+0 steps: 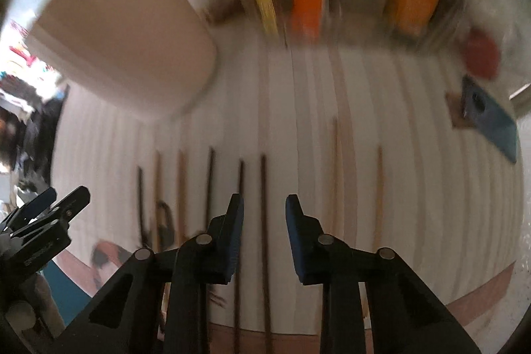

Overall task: Organize utensils
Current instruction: 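Lower left tool and grasp a dark chopstick while right tool grasps another dark one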

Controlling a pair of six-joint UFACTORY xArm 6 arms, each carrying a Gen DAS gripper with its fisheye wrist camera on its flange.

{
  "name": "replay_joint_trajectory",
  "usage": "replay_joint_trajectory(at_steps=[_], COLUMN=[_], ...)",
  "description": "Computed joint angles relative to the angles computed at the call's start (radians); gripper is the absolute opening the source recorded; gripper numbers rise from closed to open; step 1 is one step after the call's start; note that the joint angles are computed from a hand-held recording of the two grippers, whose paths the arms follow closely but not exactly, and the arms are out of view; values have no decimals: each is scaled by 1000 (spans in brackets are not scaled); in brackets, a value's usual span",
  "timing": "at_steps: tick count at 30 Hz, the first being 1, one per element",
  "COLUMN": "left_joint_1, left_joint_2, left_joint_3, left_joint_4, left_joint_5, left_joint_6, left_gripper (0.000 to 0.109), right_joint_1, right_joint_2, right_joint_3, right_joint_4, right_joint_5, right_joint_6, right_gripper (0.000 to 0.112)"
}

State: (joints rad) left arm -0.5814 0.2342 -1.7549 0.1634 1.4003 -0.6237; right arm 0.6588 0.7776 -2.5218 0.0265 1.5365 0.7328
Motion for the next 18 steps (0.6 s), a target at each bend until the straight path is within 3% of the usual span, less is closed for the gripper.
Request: replay_joint_trajectory(at_steps=[5,10,15,18], left_joint_1=[-6,-13,-14,-16], left_joint_2=[31,46,36,54], left_joint_3=[5,25,54,28], left_joint_4=[-52,-89,-114,-82], left_joint_5=[11,11,-30,-9], left_joint_6=[21,40,52,50], left_gripper=[70,41,4,3], right_joint_1=[1,8,28,48], right_joint_2=[-49,-44,-18,57], right_joint_3=[137,167,147,16], right_joint_4=[48,77,65,11], right_joint_5=[-14,7,51,145], right_joint_6=[-11,-20,-30,-39], right_gripper=[27,28,28,22])
